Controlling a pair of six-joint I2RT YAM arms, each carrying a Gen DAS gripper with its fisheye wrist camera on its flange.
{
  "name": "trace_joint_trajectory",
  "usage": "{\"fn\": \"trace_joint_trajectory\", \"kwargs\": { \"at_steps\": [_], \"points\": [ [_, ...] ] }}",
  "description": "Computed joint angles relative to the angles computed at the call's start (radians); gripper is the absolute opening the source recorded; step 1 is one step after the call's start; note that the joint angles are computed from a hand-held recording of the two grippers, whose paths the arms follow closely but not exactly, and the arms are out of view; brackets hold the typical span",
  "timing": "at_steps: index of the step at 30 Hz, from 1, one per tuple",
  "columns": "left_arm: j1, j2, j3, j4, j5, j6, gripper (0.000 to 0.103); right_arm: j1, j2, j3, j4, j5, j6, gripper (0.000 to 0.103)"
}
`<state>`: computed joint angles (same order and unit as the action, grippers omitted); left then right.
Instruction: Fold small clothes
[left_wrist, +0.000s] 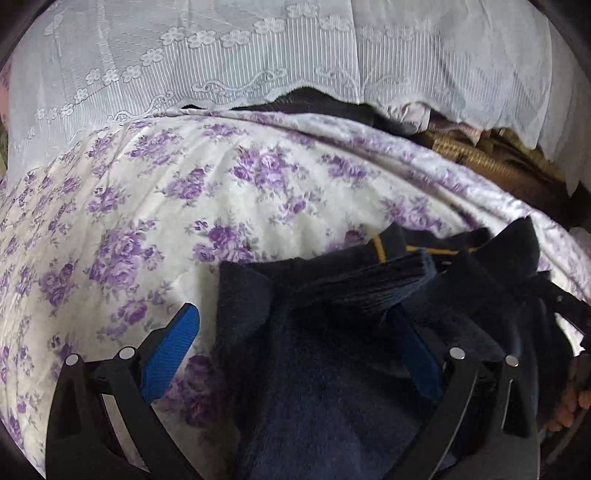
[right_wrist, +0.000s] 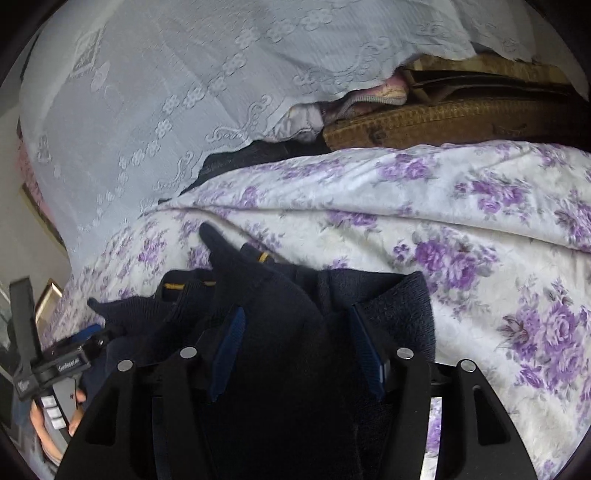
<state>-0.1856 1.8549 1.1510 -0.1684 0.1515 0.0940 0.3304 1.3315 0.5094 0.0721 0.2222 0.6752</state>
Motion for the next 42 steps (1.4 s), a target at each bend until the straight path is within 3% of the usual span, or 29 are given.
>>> {"fn": "trace_joint_trajectory", "kwargs": {
  "at_steps": [1, 2, 3, 4, 6, 7, 8, 10, 12, 13, 14, 15, 18, 21, 22, 23, 25, 27, 29, 31, 36, 40, 42],
  "points": [
    [0.001, 0.008, 0.007, -0.009, 0.005, 0.004, 0.098, 0.018, 0.002, 0.006, -0.011, 0.025, 0.001, 0.039],
    [0.004, 0.014, 0.012, -0.014, 0.01, 0.006, 0.092, 0.026, -0.002, 0.006, -0.018, 0.041, 0.001, 0.011],
    [0.01, 0.019, 0.017, -0.022, 0.029, 0.012, 0.083, 0.018, -0.011, -0.001, -0.013, 0.024, 0.006, 0.004],
    [0.018, 0.023, 0.024, -0.037, 0.06, 0.02, 0.067, 0.013, -0.027, -0.015, -0.003, 0.018, 0.018, 0.004],
    [0.022, -0.004, -0.005, -0.008, 0.068, 0.015, 0.056, -0.002, -0.093, -0.057, 0.014, 0.018, 0.055, 0.004],
    [0.026, -0.022, -0.023, 0.007, 0.075, 0.013, 0.044, -0.002, -0.129, -0.073, 0.012, 0.035, 0.066, 0.004],
    [0.031, -0.038, -0.036, 0.019, 0.083, 0.005, 0.038, 0.0, -0.156, -0.082, 0.008, 0.047, 0.073, 0.004],
    [0.047, -0.063, -0.053, 0.037, 0.116, -0.013, 0.038, -0.003, -0.178, -0.089, 0.005, 0.051, 0.08, 0.004],
    [0.051, -0.055, -0.047, 0.042, 0.102, -0.027, 0.039, 0.003, -0.159, -0.08, -0.012, 0.077, 0.089, 0.004],
    [0.054, -0.033, -0.025, 0.023, 0.101, -0.028, 0.054, -0.002, -0.129, -0.062, -0.036, 0.078, 0.095, 0.004],
    [0.055, 0.004, 0.015, -0.018, 0.087, -0.031, 0.09, -0.013, -0.088, -0.04, -0.067, 0.072, 0.104, 0.004],
    [0.049, 0.069, 0.079, -0.084, 0.038, -0.041, 0.098, -0.031, -0.052, -0.034, -0.07, 0.048, 0.109, 0.004],
    [0.018, 0.052, 0.051, -0.056, -0.031, -0.009, 0.098, -0.066, -0.05, -0.07, -0.025, 0.001, 0.133, 0.007],
    [0.002, 0.009, -0.003, -0.004, -0.055, 0.018, 0.098, -0.021, -0.099, -0.072, -0.036, 0.069, 0.135, 0.015],
    [0.003, 0.016, 0.003, -0.009, -0.053, 0.016, 0.098, -0.008, -0.097, -0.062, -0.027, 0.08, 0.116, 0.024],
    [0.005, 0.025, 0.016, -0.024, -0.044, 0.015, 0.098, -0.004, -0.091, -0.05, -0.03, 0.079, 0.102, 0.044],
    [0.018, 0.066, 0.06, -0.063, -0.018, 0.004, 0.098, 0.009, -0.051, -0.017, -0.038, 0.112, 0.085, 0.049],
    [0.024, 0.086, 0.08, -0.074, -0.007, -0.005, 0.099, -0.003, 0.016, 0.023, -0.054, 0.092, 0.061, 0.049],
    [0.018, 0.075, 0.068, -0.07, -0.027, -0.011, 0.099, -0.01, 0.069, 0.049, -0.081, 0.071, 0.046, 0.018],
    [0.023, 0.068, 0.06, -0.062, -0.031, -0.023, 0.099, -0.013, 0.03, 0.018, -0.052, 0.076, 0.052, 0.006],
    [0.06, 0.051, 0.053, -0.058, 0.029, -0.051, 0.099, -0.042, 0.015, -0.01, -0.053, 0.066, 0.075, 0.006],
    [0.108, -0.005, 0.006, 0.024, 0.035, -0.109, 0.099, -0.045, -0.001, -0.025, -0.054, 0.071, 0.096, 0.009],
    [0.142, 0.057, 0.088, -0.057, 0.076, -0.13, 0.099, -0.037, -0.035, -0.047, -0.045, 0.084, 0.126, 0.013]
  ]
}}
